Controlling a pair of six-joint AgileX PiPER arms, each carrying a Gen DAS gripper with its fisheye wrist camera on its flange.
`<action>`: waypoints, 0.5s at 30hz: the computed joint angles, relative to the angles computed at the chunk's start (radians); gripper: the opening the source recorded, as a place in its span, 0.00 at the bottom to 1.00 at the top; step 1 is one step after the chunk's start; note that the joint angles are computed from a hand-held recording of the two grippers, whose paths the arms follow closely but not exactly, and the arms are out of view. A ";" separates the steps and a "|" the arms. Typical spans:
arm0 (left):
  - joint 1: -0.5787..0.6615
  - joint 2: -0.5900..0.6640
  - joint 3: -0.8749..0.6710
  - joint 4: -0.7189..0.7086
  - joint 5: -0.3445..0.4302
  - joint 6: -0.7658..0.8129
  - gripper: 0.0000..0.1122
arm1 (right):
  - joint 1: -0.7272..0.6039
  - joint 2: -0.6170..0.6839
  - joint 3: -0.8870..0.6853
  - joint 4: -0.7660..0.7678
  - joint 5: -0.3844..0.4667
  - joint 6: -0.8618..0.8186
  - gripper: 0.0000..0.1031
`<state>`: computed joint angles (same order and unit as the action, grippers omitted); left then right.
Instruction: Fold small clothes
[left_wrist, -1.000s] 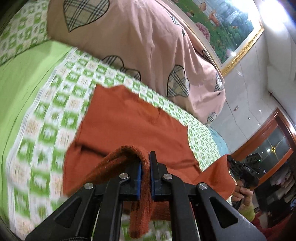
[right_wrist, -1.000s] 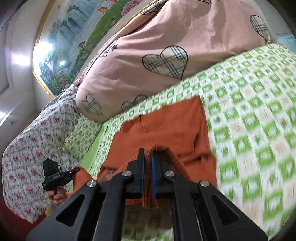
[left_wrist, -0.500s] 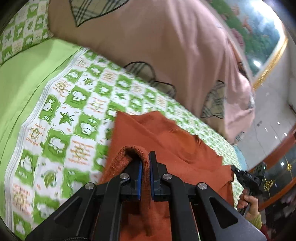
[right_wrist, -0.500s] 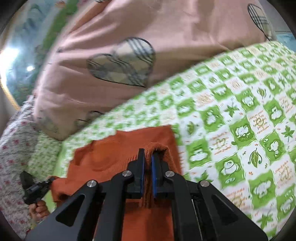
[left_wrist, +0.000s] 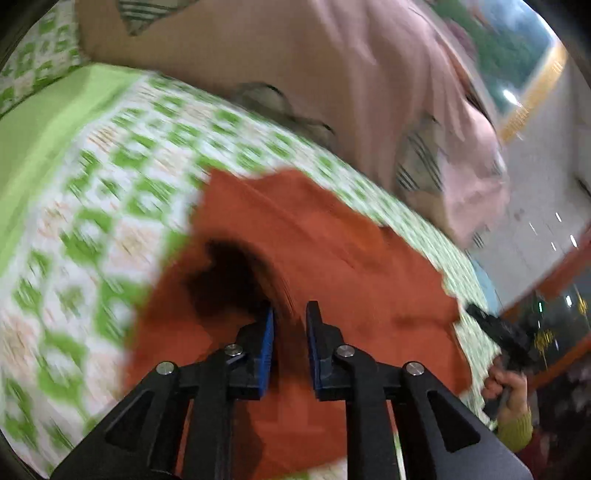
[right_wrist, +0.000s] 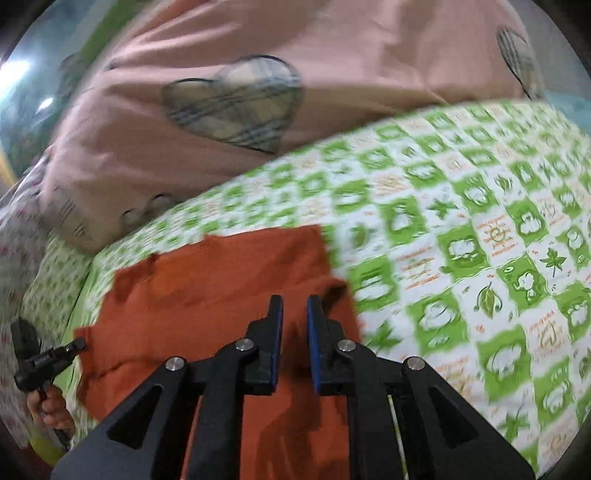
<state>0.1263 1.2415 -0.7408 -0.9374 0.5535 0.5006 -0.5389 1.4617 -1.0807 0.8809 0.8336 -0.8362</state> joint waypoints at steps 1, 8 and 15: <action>-0.048 -0.013 0.020 0.002 -0.008 -0.015 0.17 | 0.008 -0.029 0.030 0.009 0.035 -0.034 0.14; -0.307 0.150 -0.021 0.104 -0.092 -0.075 0.16 | 0.264 -0.040 0.109 -0.156 0.098 -0.083 0.14; -0.164 0.302 -0.253 0.249 0.008 -0.122 0.08 | 0.278 0.132 -0.054 -0.253 -0.017 0.058 0.14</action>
<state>-0.0377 1.5440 -0.9934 -0.6885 0.5616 0.3791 -0.2611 1.5942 -1.1348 0.6275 0.8168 -0.7777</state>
